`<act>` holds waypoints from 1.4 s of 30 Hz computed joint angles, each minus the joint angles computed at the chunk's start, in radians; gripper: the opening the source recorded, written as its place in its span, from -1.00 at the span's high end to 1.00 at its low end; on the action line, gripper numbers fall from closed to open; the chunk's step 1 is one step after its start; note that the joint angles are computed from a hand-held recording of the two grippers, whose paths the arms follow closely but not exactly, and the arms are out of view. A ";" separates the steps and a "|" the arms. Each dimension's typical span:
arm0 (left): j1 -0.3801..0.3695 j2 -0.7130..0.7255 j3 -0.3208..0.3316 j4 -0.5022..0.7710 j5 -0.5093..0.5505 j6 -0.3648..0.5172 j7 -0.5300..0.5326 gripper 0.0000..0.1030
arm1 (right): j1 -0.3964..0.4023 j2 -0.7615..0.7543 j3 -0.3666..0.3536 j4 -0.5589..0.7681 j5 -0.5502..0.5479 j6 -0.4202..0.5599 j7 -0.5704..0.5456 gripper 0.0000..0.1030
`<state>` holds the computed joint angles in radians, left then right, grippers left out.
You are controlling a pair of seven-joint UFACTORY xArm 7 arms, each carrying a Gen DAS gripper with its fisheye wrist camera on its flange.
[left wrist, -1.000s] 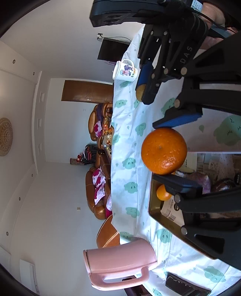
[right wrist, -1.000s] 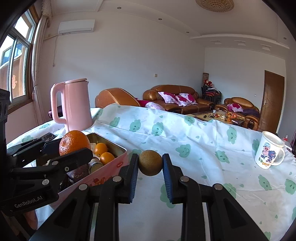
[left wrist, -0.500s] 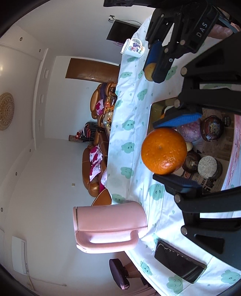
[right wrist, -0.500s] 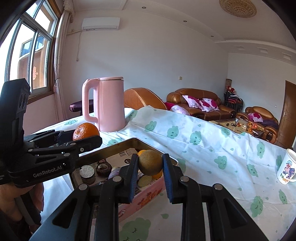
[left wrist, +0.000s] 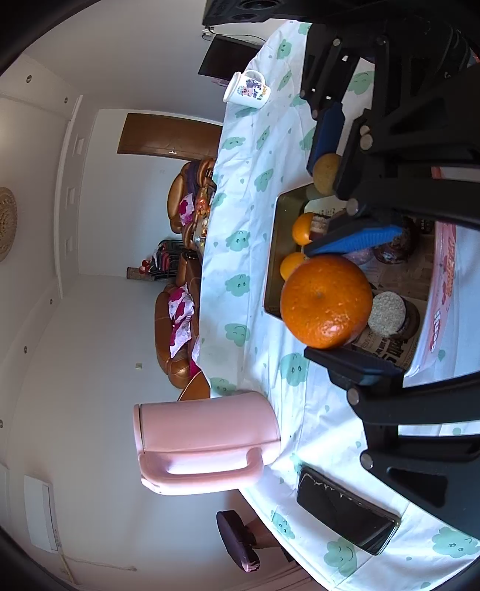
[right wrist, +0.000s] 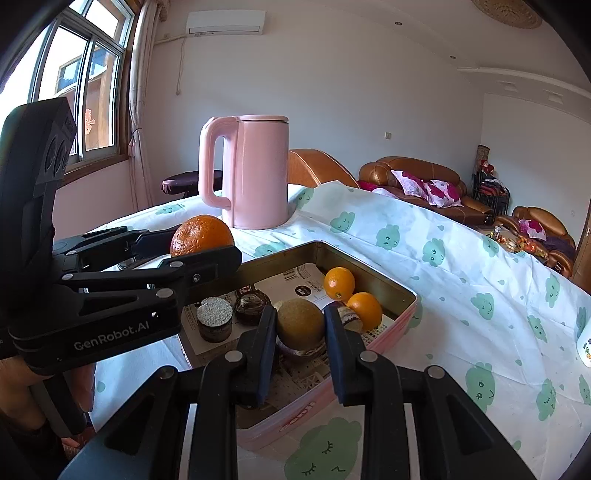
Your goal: Organize fruits
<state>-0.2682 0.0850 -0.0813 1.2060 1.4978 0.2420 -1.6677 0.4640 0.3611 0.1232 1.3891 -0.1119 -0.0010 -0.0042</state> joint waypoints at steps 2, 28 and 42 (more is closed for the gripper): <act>0.001 0.000 0.000 -0.003 -0.006 -0.004 0.008 0.03 | 0.010 0.004 -0.009 0.004 -0.003 0.009 0.006 0.46; -0.009 -0.016 0.001 -0.031 -0.001 0.019 0.006 -0.46 | 0.010 0.011 -0.007 0.028 0.016 0.103 0.022 -0.20; 0.008 -0.054 -0.030 -0.043 0.090 0.038 -0.096 -0.74 | 0.057 -0.088 -0.132 -0.095 -0.131 0.024 0.234 -0.33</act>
